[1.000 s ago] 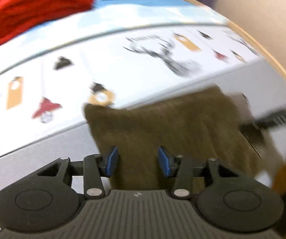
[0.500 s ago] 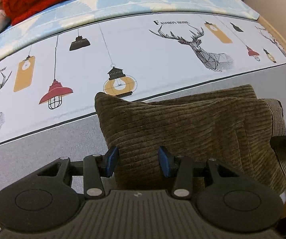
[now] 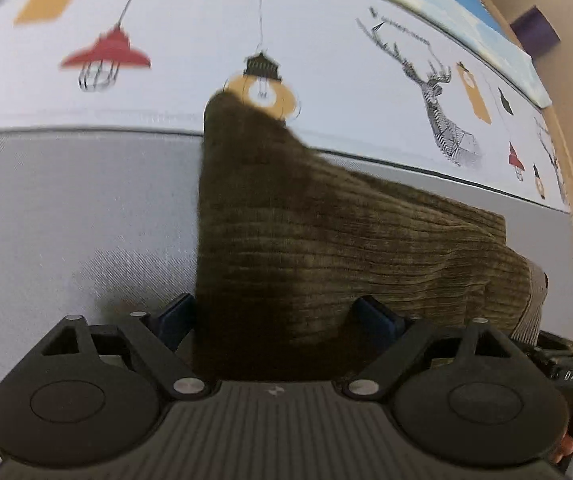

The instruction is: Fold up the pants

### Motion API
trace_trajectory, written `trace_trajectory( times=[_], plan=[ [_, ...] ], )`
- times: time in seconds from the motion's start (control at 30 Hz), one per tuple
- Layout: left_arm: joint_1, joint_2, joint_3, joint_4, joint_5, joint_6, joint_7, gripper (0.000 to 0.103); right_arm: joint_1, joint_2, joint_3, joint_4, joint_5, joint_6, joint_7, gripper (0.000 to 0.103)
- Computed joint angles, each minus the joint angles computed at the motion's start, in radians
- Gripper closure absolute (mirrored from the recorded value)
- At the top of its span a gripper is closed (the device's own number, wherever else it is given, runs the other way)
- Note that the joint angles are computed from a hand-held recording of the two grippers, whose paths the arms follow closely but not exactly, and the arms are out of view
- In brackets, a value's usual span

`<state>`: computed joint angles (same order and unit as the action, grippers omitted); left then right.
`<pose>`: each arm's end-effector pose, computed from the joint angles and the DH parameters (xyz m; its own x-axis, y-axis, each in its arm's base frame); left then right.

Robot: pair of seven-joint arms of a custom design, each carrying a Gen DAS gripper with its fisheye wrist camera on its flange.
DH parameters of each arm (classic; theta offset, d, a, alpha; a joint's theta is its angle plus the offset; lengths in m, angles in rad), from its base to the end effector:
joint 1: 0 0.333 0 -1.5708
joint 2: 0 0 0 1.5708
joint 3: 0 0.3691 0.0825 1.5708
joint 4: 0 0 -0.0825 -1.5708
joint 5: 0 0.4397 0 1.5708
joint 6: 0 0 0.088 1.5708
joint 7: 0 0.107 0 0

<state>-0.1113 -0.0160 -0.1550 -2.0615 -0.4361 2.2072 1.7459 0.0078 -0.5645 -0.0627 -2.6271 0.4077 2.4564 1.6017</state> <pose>0.5855 -0.1749 0.4870 -0.2247 -0.9101 0.3482 -0.9693 0.1723 -0.1753 0.4205 -0.0244 0.4885 -0.2553 -0.8849 -0.3895 -0.8710 0.3854 -0.3046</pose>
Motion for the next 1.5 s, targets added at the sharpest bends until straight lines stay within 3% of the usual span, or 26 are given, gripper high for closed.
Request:
trace_trajectory(
  times=[0.1,0.2,0.3,0.37,0.53,0.77,0.87,0.93,1.0,1.1,1.13,1.23,1.37,1.43,1.5],
  plan=[
    [0.003,0.017,0.000,0.003,-0.037,-0.001,0.014,0.013,0.009,0.018,0.011,0.009,-0.002,0.008,0.001,0.008],
    [0.007,0.033,-0.003,0.010,-0.038,0.008,0.035,0.020,0.017,0.025,0.017,0.012,-0.004,0.030,0.002,0.020],
    [0.002,0.022,-0.012,0.000,-0.007,0.066,0.082,0.042,0.015,0.022,0.030,0.014,-0.016,0.053,0.021,0.032],
    [-0.003,0.002,-0.015,-0.008,0.014,0.131,0.116,0.066,0.016,0.013,0.046,0.011,-0.031,0.092,0.032,0.043],
    [-0.007,-0.023,0.002,-0.014,0.027,0.290,0.155,0.068,0.095,0.029,0.016,0.020,0.057,0.266,0.002,0.052],
    [0.044,0.009,0.041,0.042,0.017,0.361,0.113,0.069,0.187,0.185,0.038,0.138,0.108,0.432,-0.037,0.053],
    [0.077,0.030,0.051,0.064,0.032,0.394,0.043,0.068,0.236,0.252,0.034,0.191,0.133,0.506,-0.085,0.053],
    [0.095,0.033,0.057,0.064,0.130,0.445,-0.092,0.066,0.256,0.294,0.043,0.221,0.145,0.568,-0.101,0.052],
    [0.112,0.031,0.056,0.077,0.066,0.433,-0.064,0.056,0.208,0.341,0.090,0.255,0.100,0.577,-0.032,0.043],
    [0.133,0.024,0.057,0.112,-0.132,0.297,0.122,0.054,-0.011,0.392,0.247,0.311,-0.247,0.442,0.385,0.039],
    [0.135,0.017,0.056,0.110,-0.159,0.267,0.182,0.053,-0.044,0.404,0.267,0.327,-0.319,0.399,0.474,0.039],
    [0.127,0.003,0.055,0.100,-0.137,0.199,0.272,0.053,-0.014,0.416,0.224,0.341,-0.312,0.365,0.501,0.040],
    [0.115,-0.021,0.057,0.054,-0.045,0.162,0.287,0.054,-0.028,0.374,0.230,0.316,-0.498,0.415,0.661,0.040],
    [0.113,-0.021,0.062,0.040,-0.029,0.155,0.296,0.054,0.021,0.353,0.192,0.294,-0.476,0.452,0.611,0.039],
    [0.112,-0.007,0.060,0.036,0.048,0.112,0.284,0.054,0.112,0.358,0.129,0.298,-0.378,0.449,0.446,0.037]
  ],
)
